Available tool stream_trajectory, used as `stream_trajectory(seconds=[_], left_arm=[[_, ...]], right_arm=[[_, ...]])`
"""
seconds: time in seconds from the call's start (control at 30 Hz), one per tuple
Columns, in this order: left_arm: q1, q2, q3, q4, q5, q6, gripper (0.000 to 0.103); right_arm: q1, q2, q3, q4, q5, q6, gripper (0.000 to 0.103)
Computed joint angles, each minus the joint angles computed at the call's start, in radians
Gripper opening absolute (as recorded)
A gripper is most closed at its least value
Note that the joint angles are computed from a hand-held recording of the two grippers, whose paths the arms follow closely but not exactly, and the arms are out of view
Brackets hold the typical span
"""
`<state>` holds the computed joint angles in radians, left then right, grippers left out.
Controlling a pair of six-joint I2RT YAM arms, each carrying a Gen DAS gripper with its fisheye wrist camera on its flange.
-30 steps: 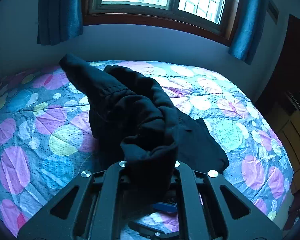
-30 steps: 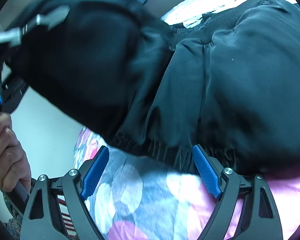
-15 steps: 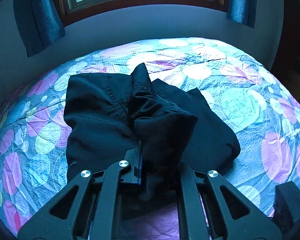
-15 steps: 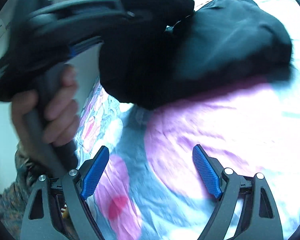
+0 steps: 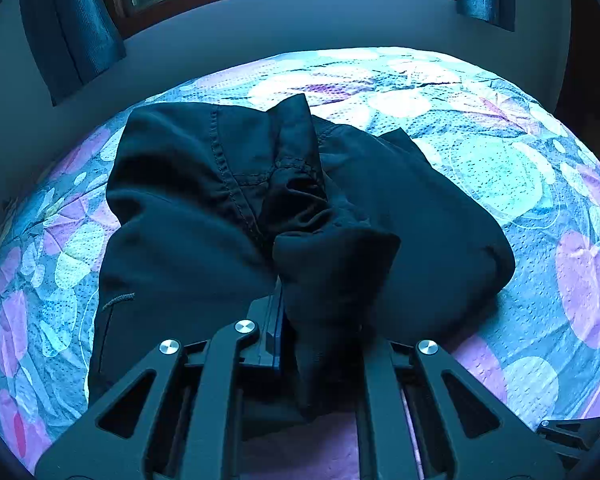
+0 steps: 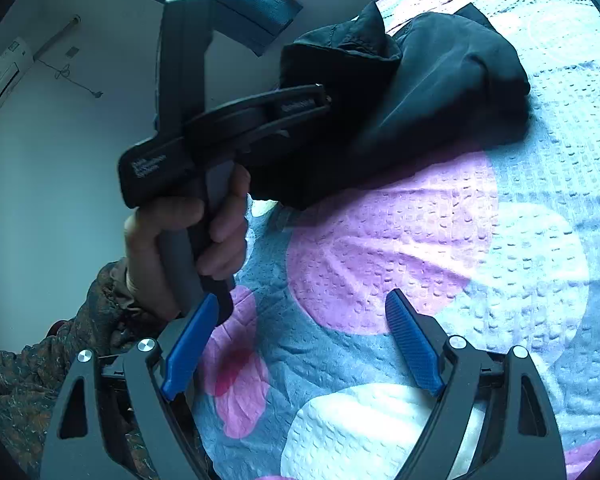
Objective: Fold small clothes
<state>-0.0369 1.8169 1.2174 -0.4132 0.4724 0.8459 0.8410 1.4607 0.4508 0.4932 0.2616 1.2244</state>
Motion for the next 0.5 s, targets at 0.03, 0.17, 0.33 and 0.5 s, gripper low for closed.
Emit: stream_trajectory(seconds=[0.03, 0.17, 0.33, 0.5], left_arm=[[0.0, -0.006, -0.023, 0.031, 0.0, 0.002, 0.011], [-0.001, -0.032, -0.086, 0.105, 0.002, 0.019, 0.017], [0.024, -0.046, -0.077, 0.042, 0.08, 0.043, 0.051], [0.061, -0.077, -0.091, -0.003, 0.191, 0.066, 0.068]], right_arm=[[0.005, -0.017, -0.003, -0.019, 0.002, -0.001, 0.085], [0.001, -0.008, 0.0, -0.006, -0.004, -0.007, 0.085], [-0.012, -0.006, -0.063, 0.129, -0.02, 0.007, 0.085], [-0.024, -0.039, -0.169, 0.284, -0.036, 0.027, 0.085]])
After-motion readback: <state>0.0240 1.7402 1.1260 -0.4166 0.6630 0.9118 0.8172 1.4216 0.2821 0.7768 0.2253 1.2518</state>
